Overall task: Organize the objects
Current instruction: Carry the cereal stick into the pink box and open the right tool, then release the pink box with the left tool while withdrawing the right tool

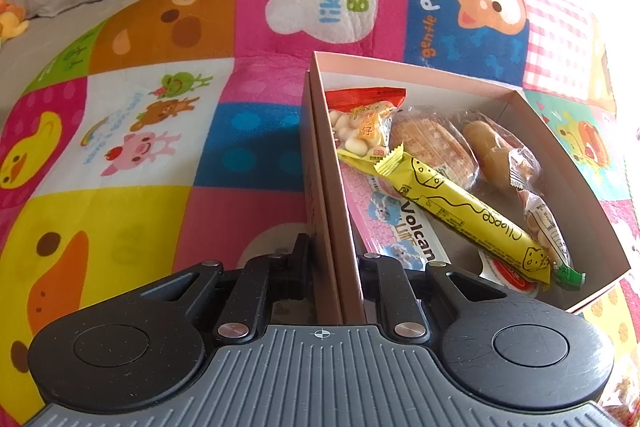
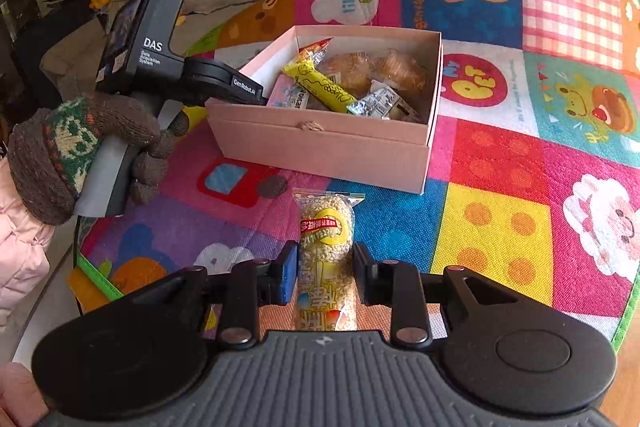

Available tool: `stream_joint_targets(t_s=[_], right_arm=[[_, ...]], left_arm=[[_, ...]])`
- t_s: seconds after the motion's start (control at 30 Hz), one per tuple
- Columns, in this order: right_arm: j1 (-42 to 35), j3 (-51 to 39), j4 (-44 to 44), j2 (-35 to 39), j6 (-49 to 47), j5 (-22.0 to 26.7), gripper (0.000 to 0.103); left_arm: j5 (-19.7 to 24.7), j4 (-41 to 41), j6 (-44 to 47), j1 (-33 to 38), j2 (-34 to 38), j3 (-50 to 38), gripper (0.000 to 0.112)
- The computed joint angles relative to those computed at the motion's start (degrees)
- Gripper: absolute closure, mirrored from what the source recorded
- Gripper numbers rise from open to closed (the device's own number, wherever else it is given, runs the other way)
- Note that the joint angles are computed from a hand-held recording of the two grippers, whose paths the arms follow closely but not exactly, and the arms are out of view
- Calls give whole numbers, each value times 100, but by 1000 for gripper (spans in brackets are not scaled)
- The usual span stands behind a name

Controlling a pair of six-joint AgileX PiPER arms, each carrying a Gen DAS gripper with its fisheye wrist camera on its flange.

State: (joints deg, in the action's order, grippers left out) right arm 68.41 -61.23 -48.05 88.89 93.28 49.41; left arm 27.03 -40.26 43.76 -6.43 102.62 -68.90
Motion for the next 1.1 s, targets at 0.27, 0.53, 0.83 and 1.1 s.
stream_joint_targets(t_s=[0.27,0.53,0.83,1.1], right_arm=[[-716,-1002,-195,251,-783,-110,75],[-1630,-2886,-393,1789,-2943,215,75],[-1951,-2502,-468,1678,-3035,-112,52],[-1211,295,-872,-427,-1397,-952,21]], left_arm=[[-86,-549,503,59,-62,206,95],[31,-869,846,165,-74,247,94],[195,-1044,1035,273,-88,260,93],[115,-264,42,34,-115,132,95]])
